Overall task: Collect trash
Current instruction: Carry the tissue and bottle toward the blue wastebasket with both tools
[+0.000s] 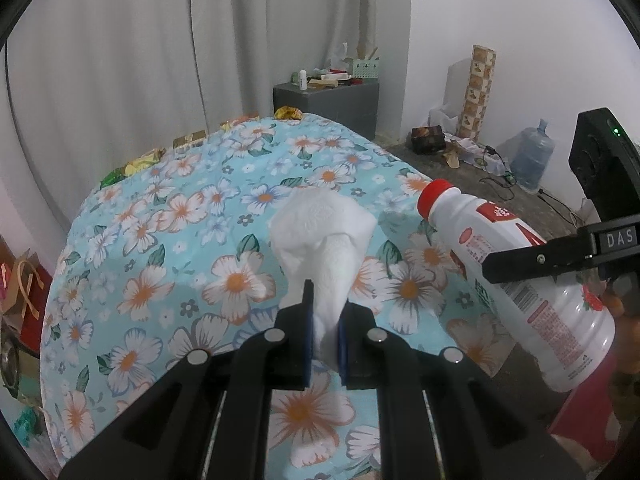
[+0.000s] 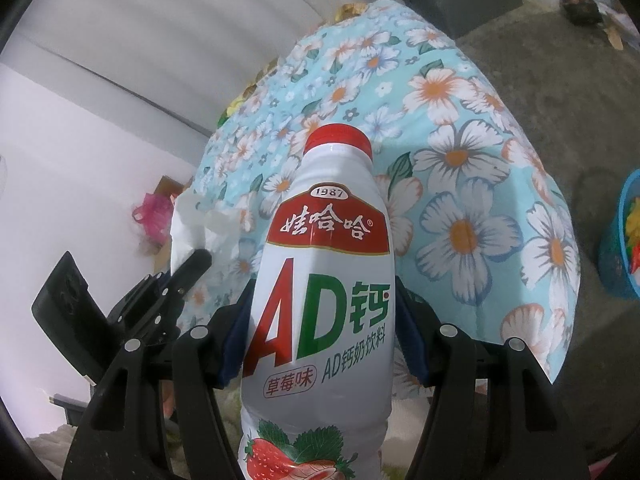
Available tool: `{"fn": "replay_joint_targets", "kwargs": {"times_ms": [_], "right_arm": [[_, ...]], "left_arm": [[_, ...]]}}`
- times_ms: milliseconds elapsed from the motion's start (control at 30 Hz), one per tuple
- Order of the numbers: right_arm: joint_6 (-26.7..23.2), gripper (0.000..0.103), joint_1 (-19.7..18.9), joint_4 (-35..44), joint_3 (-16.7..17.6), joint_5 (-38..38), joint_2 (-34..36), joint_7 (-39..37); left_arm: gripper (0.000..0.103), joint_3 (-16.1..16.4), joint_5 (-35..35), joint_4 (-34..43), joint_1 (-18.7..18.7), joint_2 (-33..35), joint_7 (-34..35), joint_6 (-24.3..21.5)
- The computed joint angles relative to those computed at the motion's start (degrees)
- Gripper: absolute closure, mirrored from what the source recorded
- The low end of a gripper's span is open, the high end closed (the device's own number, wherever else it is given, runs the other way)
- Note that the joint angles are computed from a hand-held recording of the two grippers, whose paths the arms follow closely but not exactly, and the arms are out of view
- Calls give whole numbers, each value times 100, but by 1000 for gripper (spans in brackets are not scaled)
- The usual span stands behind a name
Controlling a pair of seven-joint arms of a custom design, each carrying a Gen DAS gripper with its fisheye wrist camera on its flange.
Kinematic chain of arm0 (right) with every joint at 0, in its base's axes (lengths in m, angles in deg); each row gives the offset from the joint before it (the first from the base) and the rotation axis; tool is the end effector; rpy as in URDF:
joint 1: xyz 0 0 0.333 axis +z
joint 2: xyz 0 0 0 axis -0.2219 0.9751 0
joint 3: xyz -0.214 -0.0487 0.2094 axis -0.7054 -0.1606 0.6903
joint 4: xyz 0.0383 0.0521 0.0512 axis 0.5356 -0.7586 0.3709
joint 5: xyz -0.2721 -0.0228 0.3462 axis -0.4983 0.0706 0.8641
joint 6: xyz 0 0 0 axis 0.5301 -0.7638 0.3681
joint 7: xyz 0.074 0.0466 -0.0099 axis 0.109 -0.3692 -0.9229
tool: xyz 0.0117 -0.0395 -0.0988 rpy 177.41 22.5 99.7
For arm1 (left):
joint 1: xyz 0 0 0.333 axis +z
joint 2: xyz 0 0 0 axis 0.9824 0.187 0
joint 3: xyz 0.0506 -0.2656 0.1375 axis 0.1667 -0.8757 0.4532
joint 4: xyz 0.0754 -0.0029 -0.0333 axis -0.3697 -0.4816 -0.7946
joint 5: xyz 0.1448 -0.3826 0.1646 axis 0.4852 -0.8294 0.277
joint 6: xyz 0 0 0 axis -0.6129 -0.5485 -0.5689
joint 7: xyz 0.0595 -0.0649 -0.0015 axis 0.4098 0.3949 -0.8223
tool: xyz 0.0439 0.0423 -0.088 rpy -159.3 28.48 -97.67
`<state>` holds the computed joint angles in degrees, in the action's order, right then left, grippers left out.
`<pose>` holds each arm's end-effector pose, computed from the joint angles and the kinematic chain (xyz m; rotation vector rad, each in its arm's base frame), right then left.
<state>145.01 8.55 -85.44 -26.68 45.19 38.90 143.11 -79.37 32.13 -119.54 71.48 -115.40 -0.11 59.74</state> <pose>0.5252 0.2976 0.6029 -2.0267 1.2903 0.4881 0.3455 -0.1785 0.6411 -1.8423 1.6041 -0.6502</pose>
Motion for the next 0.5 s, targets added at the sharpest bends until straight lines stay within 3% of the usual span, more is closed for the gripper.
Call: {"fn": "replay_joint_targets", "kwargs": {"times_ms": [500], "right_arm": [[39,43,-46,-268,-131,223,-258,-148]], "left_arm": [[94,-123,145,132,-35,57,-7,-24]]}}
